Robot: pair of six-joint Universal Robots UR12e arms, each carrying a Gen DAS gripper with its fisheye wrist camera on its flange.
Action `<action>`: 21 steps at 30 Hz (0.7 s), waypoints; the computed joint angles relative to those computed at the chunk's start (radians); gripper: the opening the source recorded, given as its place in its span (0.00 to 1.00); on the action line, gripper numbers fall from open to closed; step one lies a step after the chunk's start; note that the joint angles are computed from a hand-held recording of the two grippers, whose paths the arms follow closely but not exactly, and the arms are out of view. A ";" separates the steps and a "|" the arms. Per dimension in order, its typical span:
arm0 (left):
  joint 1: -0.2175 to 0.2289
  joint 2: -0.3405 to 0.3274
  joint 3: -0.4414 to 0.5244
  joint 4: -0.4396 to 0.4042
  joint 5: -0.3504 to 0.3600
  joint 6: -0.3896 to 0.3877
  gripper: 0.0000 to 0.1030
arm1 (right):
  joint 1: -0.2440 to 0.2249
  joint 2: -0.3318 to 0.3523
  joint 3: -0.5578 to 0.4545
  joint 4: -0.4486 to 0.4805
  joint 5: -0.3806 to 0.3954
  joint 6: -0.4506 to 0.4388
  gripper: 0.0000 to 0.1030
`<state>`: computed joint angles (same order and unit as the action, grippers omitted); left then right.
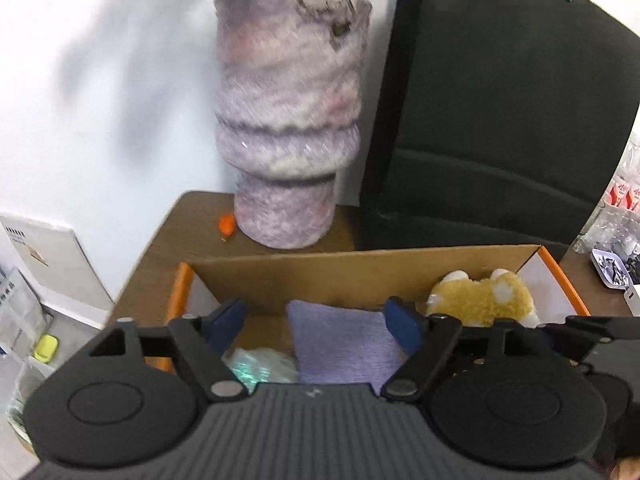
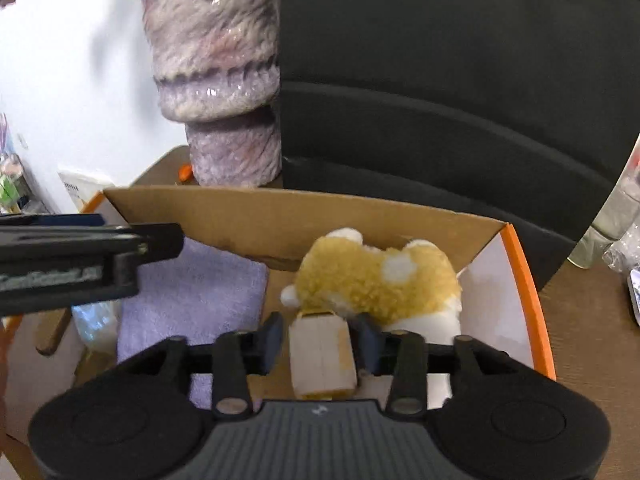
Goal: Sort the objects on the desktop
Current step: 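Lower the cube into the box with the right tool while the left tool drops the pouch inside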
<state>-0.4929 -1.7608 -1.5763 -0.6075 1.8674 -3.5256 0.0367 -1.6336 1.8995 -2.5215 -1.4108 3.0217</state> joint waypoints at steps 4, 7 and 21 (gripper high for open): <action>-0.001 0.020 0.015 -0.052 0.065 0.013 0.82 | -0.015 -0.016 -0.019 0.021 0.022 0.009 0.49; -0.019 0.040 0.019 -0.118 0.144 -0.006 0.98 | -0.018 -0.039 -0.037 0.034 -0.002 -0.006 0.60; -0.151 0.226 -0.169 -0.138 0.269 -0.091 1.00 | -0.090 -0.261 0.112 0.044 -0.013 -0.002 0.78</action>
